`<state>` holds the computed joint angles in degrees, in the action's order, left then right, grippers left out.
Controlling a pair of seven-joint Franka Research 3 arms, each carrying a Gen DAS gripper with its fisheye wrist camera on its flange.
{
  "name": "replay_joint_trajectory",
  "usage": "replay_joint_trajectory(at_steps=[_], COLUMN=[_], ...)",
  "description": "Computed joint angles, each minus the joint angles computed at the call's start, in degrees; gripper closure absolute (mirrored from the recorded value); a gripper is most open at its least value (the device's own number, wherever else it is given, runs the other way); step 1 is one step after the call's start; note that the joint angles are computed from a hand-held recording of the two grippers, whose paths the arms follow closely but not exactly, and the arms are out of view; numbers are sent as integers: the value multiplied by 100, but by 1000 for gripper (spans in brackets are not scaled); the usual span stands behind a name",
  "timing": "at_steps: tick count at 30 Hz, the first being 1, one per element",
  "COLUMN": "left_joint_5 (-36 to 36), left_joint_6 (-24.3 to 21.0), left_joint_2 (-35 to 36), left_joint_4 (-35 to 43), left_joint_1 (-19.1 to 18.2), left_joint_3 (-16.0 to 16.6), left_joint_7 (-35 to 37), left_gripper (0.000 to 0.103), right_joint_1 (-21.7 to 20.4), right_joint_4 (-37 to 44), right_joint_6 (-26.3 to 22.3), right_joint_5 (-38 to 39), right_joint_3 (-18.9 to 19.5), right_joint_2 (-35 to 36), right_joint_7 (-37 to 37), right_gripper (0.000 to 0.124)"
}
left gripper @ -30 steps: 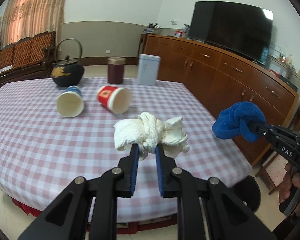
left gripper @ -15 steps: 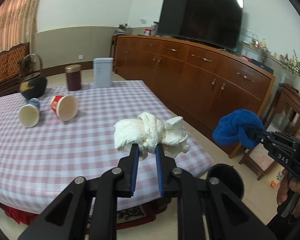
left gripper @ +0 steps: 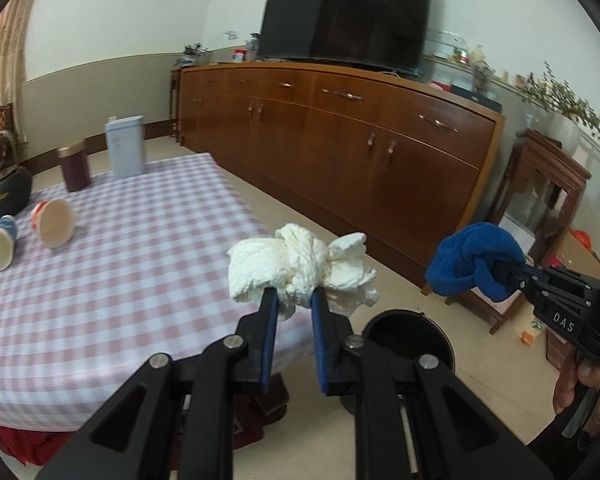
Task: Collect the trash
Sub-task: 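Carry tissues and cloth over the black bucket and open both tools to drop them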
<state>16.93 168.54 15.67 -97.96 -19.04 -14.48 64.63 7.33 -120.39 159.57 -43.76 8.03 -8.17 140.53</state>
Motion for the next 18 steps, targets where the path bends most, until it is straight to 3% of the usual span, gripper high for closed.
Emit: replay_joint_trajectory(at_steps=[18], left_joint_5=[-406], left_joint_6=[-756], left_joint_2=[1151], left_joint_4=[1373], left_joint_1=[-511], left_joint_3=[-450], left_joint_7=[1084], left_gripper=[85], right_joint_1=[-646], right_joint_4=[-1159], right_joint_6=[-123], right_joint_5=[714], right_joint_3=[70], right_joint_2=[-790], right_joint_7=[-421], right_gripper=[115])
